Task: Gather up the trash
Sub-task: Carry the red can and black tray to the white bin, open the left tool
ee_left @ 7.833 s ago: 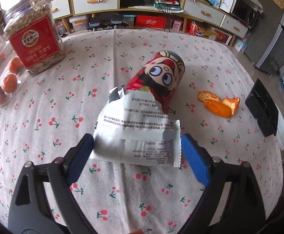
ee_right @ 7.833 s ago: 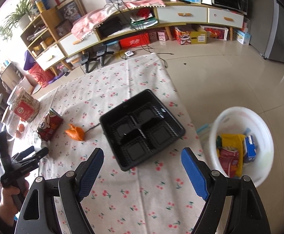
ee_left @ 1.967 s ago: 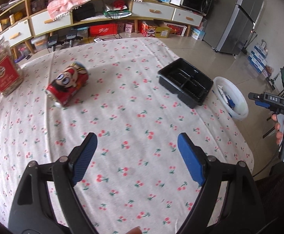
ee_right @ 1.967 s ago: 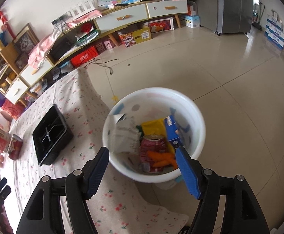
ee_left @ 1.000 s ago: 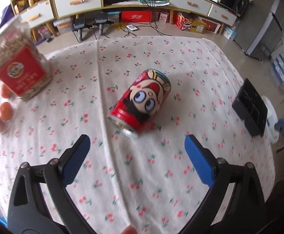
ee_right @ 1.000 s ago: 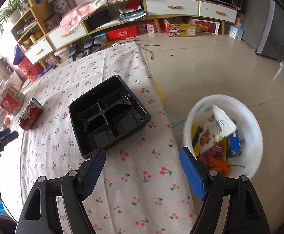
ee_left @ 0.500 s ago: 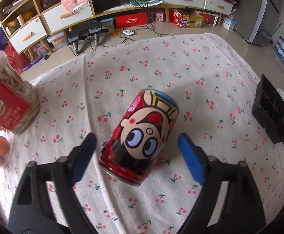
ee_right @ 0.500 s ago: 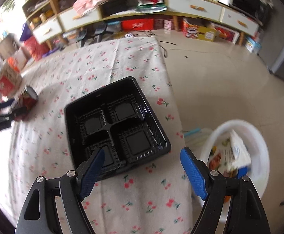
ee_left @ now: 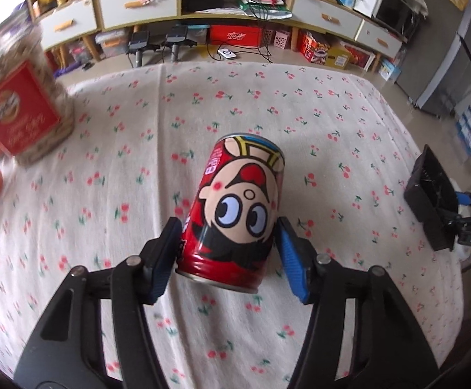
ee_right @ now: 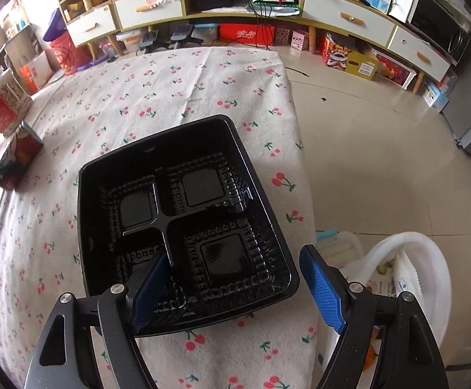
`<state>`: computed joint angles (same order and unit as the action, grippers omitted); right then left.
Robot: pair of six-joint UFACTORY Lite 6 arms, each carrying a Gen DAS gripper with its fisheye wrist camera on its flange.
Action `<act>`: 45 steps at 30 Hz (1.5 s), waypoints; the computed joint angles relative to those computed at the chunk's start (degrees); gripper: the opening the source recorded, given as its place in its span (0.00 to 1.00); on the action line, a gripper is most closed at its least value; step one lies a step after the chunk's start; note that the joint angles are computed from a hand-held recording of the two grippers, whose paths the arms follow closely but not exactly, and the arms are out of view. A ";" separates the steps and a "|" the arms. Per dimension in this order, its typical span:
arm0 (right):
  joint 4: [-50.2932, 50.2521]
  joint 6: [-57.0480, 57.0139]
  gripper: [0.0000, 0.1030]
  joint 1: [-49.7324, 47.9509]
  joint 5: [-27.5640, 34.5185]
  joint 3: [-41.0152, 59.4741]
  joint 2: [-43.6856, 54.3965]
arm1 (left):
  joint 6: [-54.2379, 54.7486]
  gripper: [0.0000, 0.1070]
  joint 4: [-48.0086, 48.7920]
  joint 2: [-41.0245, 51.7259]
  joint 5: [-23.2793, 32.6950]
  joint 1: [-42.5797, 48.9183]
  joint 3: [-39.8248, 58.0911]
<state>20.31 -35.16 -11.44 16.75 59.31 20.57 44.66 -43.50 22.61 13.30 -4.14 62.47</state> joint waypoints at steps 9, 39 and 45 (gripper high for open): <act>8.11 -7.27 0.61 1.12 0.48 -3.07 -3.22 | 6.60 0.56 -9.98 -8.80 0.69 1.64 -10.77; 20.87 -31.52 0.60 -33.51 21.70 -25.51 -37.25 | 8.84 0.56 -26.21 -26.33 -3.69 -19.47 -26.10; 22.58 -38.82 0.60 -47.73 25.66 -21.46 -32.60 | 2.50 0.56 -24.72 -21.58 -8.32 -29.86 -21.46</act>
<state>42.89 -73.98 -59.17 42.40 37.85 -12.03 47.16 -68.21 1.02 4.98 -34.00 41.01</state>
